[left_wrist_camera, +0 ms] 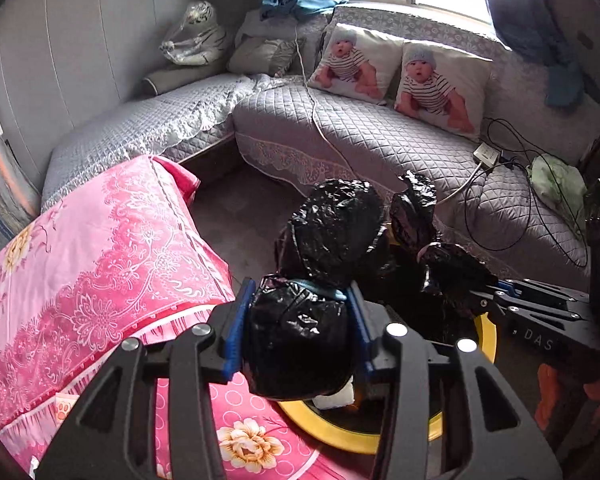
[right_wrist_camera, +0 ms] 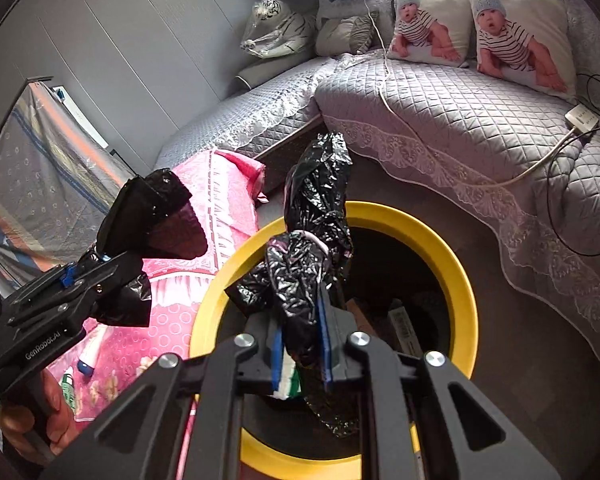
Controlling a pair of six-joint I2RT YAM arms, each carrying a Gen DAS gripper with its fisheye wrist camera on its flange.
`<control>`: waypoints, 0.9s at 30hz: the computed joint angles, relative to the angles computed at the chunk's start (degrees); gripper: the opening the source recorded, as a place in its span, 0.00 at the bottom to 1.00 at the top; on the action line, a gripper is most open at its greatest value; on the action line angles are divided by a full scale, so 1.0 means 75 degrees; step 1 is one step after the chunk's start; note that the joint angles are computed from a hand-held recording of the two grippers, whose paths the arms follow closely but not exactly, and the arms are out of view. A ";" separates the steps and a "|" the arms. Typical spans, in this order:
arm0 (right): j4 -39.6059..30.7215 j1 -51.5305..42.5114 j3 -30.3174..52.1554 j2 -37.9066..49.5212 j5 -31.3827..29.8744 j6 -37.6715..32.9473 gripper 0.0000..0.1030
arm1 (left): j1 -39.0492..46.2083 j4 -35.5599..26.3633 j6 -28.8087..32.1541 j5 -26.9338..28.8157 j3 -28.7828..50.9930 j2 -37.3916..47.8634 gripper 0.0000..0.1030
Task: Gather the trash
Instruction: 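Drop the black bag into the bin with left tool while right tool drops its bag, then grasp the white milk pouch with left tool while right tool grasps the pink paw-print tube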
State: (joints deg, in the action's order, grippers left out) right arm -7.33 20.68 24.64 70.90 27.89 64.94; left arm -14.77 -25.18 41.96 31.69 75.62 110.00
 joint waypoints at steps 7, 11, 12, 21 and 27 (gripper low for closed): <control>-0.0327 -0.0065 -0.0326 -0.0387 0.0233 0.0507 0.57 | 0.0645 -0.0382 -0.0673 -0.0025 0.0842 0.0566 0.92; -0.0185 0.0216 0.0149 0.0009 0.0025 0.0123 0.58 | 0.1334 -0.0688 -0.0732 0.0225 0.1450 0.0770 0.92; -0.0166 0.0384 0.0419 0.0190 -0.0027 -0.0022 0.58 | 0.1557 -0.0723 -0.0649 0.0323 0.1544 0.0767 0.92; 0.1231 0.0856 0.4488 0.4166 -0.3857 -0.2156 0.62 | 0.4445 -0.1256 -0.0276 0.1179 0.3808 0.1890 0.92; -0.1140 0.1317 0.9043 0.7140 -0.4718 -0.2484 0.62 | 0.5852 -0.1320 -0.0478 0.0916 0.5663 0.3184 0.92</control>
